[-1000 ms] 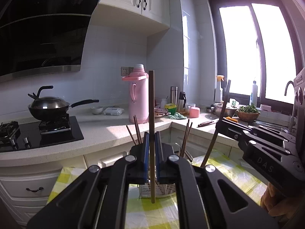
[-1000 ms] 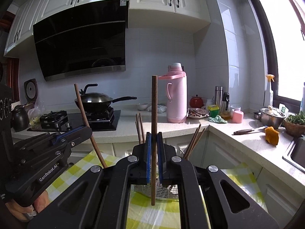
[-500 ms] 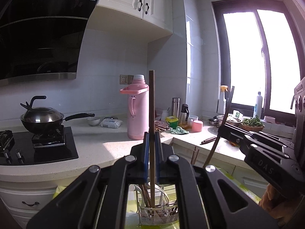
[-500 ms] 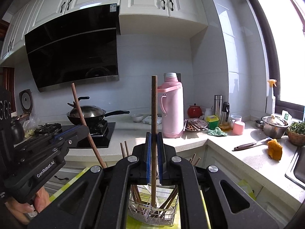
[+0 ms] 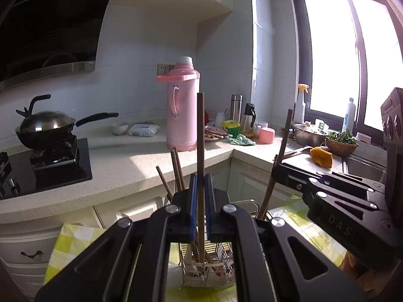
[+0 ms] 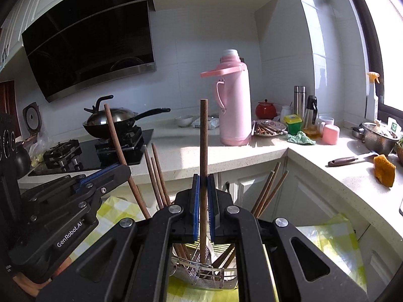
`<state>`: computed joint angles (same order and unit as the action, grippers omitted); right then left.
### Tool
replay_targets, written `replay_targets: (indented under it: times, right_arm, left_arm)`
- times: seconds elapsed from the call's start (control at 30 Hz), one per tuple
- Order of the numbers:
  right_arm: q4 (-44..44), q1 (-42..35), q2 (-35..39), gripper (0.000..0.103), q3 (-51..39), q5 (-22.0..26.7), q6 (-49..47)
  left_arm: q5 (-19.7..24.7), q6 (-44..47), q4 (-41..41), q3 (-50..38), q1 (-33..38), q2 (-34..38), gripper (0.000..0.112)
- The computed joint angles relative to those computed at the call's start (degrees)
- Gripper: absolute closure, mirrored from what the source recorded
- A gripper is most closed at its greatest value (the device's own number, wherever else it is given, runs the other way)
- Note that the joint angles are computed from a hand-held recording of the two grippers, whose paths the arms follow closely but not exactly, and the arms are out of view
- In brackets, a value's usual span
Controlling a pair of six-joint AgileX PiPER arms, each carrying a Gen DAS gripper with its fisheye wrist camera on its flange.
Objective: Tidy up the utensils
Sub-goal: 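Lower both held chopsticks into the wire rack, then open both tools to release the chopsticks and withdraw from the rack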
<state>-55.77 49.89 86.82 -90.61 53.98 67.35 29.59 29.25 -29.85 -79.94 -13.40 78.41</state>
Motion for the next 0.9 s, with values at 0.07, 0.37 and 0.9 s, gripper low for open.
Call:
replay_targets:
  times: [0.07, 0.37, 0.9]
  right_arm:
    - [1.18, -1.07, 0.17, 0.096, 1.63, -1.66, 0.4]
    - [4.24, -6.41, 0.54, 0.096, 8.57, -10.18, 3.64]
    - [7.97, -9.3, 0.72, 0.093, 7.66, -10.37, 0.27]
  left_arm:
    - [-1.13, 1.16, -0.93, 2.31, -0.05, 0.37, 0.107]
    - [-6.74, 9.27, -8.23, 9.07, 0.31, 1.98, 0.107]
    - [-5.64, 6.16, -6.58, 3.61, 1.95, 5.69, 0.106]
